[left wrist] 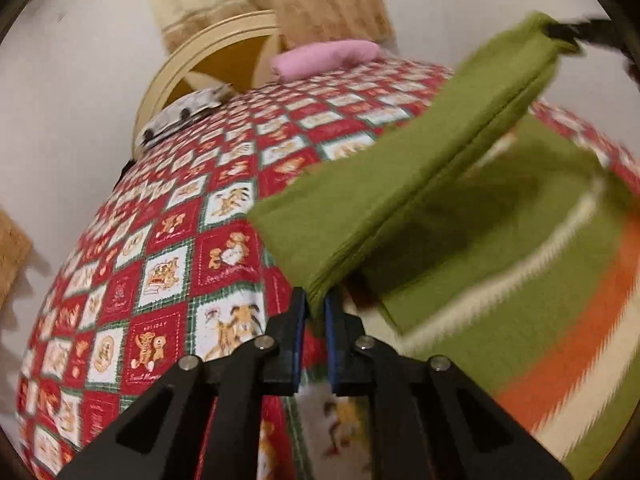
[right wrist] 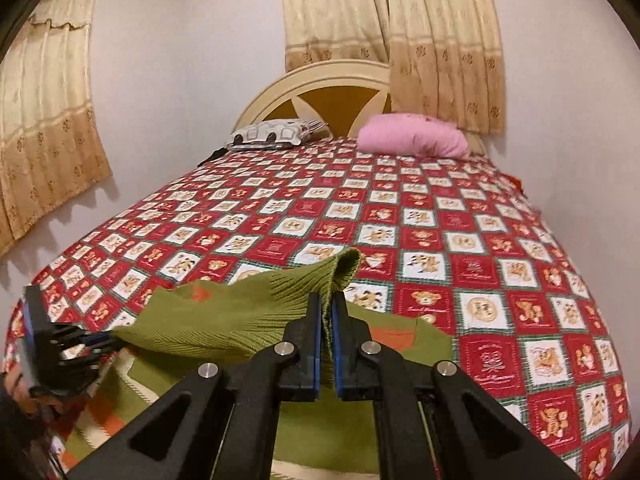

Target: Fold small clothes

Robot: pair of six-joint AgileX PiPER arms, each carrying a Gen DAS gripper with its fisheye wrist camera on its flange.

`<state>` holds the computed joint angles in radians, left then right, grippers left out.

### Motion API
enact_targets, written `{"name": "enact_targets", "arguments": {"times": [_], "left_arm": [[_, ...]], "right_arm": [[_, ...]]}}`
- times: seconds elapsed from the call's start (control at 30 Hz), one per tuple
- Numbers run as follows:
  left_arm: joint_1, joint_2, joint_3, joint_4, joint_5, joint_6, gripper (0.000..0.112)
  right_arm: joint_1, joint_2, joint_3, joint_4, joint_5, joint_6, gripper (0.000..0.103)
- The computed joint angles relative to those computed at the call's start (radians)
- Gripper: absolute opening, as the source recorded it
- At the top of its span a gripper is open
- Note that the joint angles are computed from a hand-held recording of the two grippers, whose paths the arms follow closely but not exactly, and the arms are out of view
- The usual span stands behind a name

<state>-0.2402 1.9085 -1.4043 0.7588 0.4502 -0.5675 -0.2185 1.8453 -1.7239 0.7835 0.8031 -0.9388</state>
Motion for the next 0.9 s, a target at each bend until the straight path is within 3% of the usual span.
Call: {"name": "enact_targets", "arguments": {"times": [0.07,0.13,0.2,0.27,0.43,0.47,0.53,0.57,0.6,0.8,0.87,0.9], "left_arm": [[-0.029,0.018,0.028,0.099,0.028,-0.021,0.01],[-0.071,0.047,0.048,0.268,0.101,-0.107,0.011],[-0.079,0.024,0.094,0.321,0.087,-0.136,0.006],[-0.061,-0.012,0.112,0.241,0.054,-0.069,0.01],[-0.02,-0.084,0.091,0.084,-0.007,0.007,0.027],[-0.01,-0.08,0.054,0.045,-0.013,0.016,0.034],[-0.001,-0.053,-0.002,0.066,-0.027,-0.06,0.047],[0.003,-0.031,-0.042,0.056,-0.026,-0.086,0.058],[0.006,0.002,-0.091,0.021,-0.018,-0.086,0.061],[-0.018,0.196,-0.303,-0.054,0.164,-0.067,0.061],[-0.014,0.211,-0.294,-0.089,0.176,-0.056,0.061],[-0.011,0.196,-0.263,-0.067,0.146,-0.092,0.062]], "right_arm": [[0.008,0.035,-0.016,-0.059,0.006,0.041,0.004],[0.021,0.118,-0.067,-0.177,0.072,0.121,0.004],[0.035,0.128,0.0,-0.3,0.001,0.187,0.008],[0.029,0.133,0.032,-0.381,-0.033,0.251,0.008],[-0.061,0.101,0.06,-0.289,-0.02,0.227,0.011],[-0.066,0.096,0.053,-0.253,0.002,0.202,0.015],[-0.065,0.091,0.03,-0.172,0.08,0.148,0.043],[-0.059,0.1,0.021,-0.147,0.104,0.132,0.048],[-0.049,0.105,0.012,-0.099,0.148,0.103,0.049],[0.045,0.142,0.053,-0.175,0.127,0.141,0.049],[0.053,0.159,0.086,-0.24,0.097,0.166,0.048],[0.048,0.136,0.133,-0.213,0.063,0.118,0.048]]}}
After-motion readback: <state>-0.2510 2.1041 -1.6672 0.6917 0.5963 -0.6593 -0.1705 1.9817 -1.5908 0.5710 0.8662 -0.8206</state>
